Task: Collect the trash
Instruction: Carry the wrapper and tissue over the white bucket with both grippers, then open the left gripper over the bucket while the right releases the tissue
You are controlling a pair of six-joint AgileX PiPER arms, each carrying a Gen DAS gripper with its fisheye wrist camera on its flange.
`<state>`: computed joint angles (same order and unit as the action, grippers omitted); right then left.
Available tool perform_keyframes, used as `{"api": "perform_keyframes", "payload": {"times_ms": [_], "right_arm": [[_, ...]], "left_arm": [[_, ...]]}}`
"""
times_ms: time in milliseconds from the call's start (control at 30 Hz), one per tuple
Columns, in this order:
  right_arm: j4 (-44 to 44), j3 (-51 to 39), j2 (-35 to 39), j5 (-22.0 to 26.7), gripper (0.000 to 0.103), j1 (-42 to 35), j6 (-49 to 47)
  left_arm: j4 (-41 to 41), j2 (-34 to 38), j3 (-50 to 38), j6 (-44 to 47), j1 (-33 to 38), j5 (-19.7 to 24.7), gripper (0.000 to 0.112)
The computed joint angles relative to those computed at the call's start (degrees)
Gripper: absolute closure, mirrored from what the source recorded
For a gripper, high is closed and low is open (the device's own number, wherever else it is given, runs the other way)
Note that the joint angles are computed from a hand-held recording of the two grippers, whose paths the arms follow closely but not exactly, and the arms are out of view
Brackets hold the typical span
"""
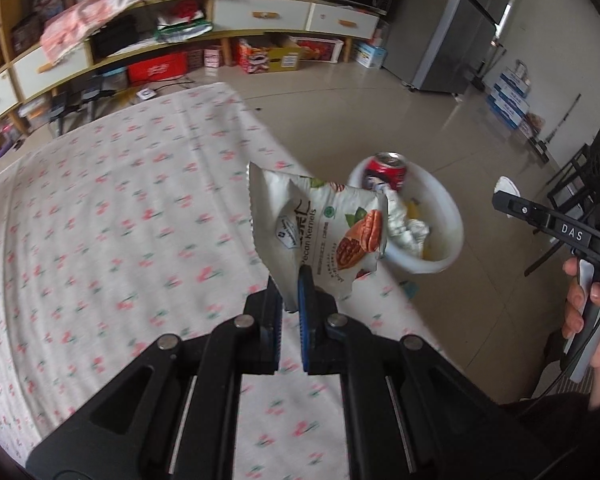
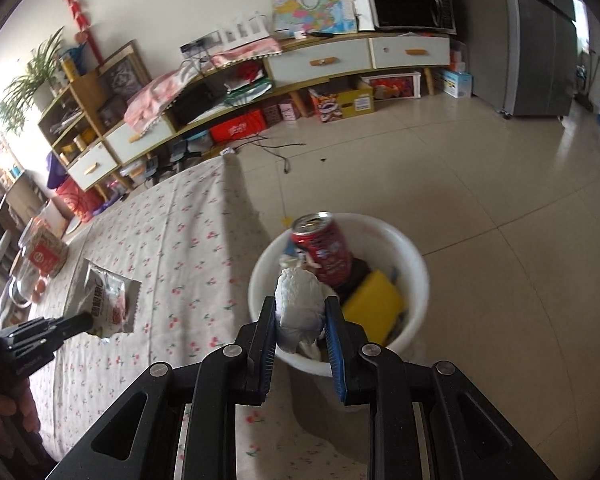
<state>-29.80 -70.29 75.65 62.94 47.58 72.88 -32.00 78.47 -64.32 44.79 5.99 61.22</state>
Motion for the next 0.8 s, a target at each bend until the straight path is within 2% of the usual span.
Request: {"api": "perform_keyframes", "payload": {"times_ms": [133, 267, 533, 667, 700, 767, 800], "right_arm": [[0.4, 2.6, -3.8, -0.7, 0.078, -3.3, -0.8], [1.3, 5.4, -6.7, -1.2, 0.077, -6.0, -1.7], [3.9, 9.0, -10.7, -2.1, 0.077, -9.4, -3.2], [5.0, 9.6, -10.7, -2.5, 0.077, -10.6, -3.9], [5.5, 9.4, -10.4, -2.8, 0.077, -11.3, -4.5], [6.1, 9.4, -10.1, -3.4, 0.077, -11.9, -4.8], [6.5, 9.2, -9.7, -3.7, 0.077, -12.2, -4.9]], "left_arm": [[3.5, 1.1, -0.2, -7.2, -12.1, -5.5, 0.104], [7.0, 4.7, -2.4, -13.0, -20.3, -9.6, 0.104], [10.7, 8.3, -3.2, -18.8, -26.5, -14.0, 0.104], [9.4, 8.4, -2.2, -16.9, -26.5, -15.4, 0.103], [8.7, 8.6, -2.0, -15.9, -26.2, -15.6, 0.096], [9.6, 8.7, -2.0, -16.6, -26.2, -15.9, 0.075], [10.2, 8.5, -1.8, -17.3, -26.1, -16.4, 0.057]]}}
